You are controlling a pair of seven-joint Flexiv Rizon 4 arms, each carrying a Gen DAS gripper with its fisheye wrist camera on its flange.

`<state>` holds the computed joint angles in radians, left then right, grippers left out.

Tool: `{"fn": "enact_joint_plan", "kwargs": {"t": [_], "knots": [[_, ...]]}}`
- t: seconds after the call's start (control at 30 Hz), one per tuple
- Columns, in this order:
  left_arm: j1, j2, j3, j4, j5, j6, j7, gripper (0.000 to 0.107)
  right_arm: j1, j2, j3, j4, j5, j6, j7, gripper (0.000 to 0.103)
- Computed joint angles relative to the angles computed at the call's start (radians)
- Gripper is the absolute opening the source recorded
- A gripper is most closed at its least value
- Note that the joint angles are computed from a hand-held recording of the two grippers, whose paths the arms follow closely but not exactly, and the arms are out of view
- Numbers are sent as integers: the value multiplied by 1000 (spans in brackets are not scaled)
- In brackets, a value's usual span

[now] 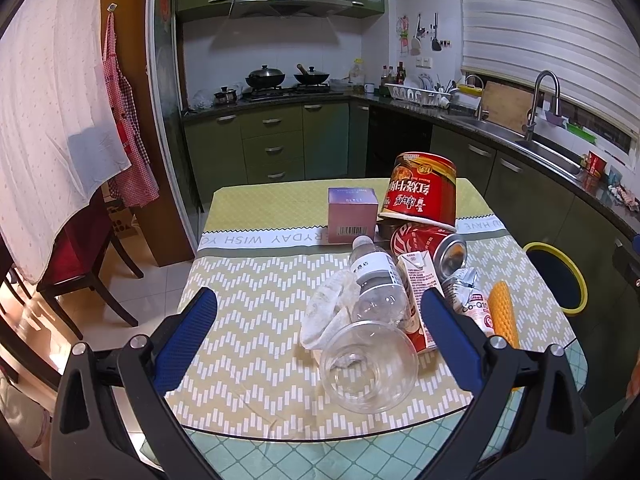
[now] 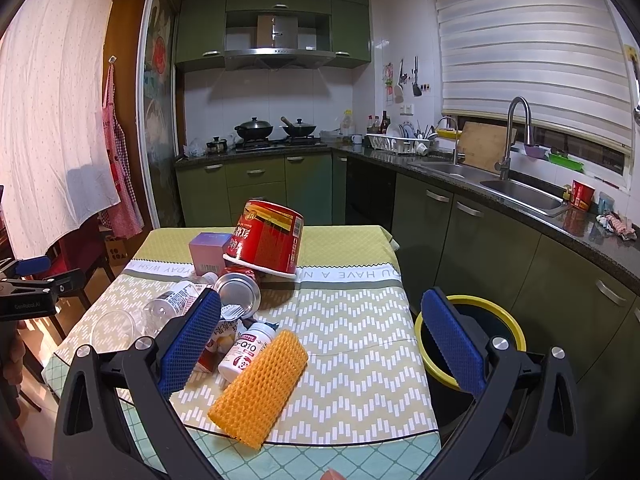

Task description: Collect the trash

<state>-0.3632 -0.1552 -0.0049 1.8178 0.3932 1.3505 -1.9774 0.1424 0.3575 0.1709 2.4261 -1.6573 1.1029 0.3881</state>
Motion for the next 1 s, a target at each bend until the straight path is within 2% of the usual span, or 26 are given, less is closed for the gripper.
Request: {"fn": "enact_joint_plan", "kwargs": {"t": [1.0], "knots": [[-11, -12, 4, -1, 3, -3, 1, 97, 2, -20, -6, -6, -9, 7, 13, 99]]}}
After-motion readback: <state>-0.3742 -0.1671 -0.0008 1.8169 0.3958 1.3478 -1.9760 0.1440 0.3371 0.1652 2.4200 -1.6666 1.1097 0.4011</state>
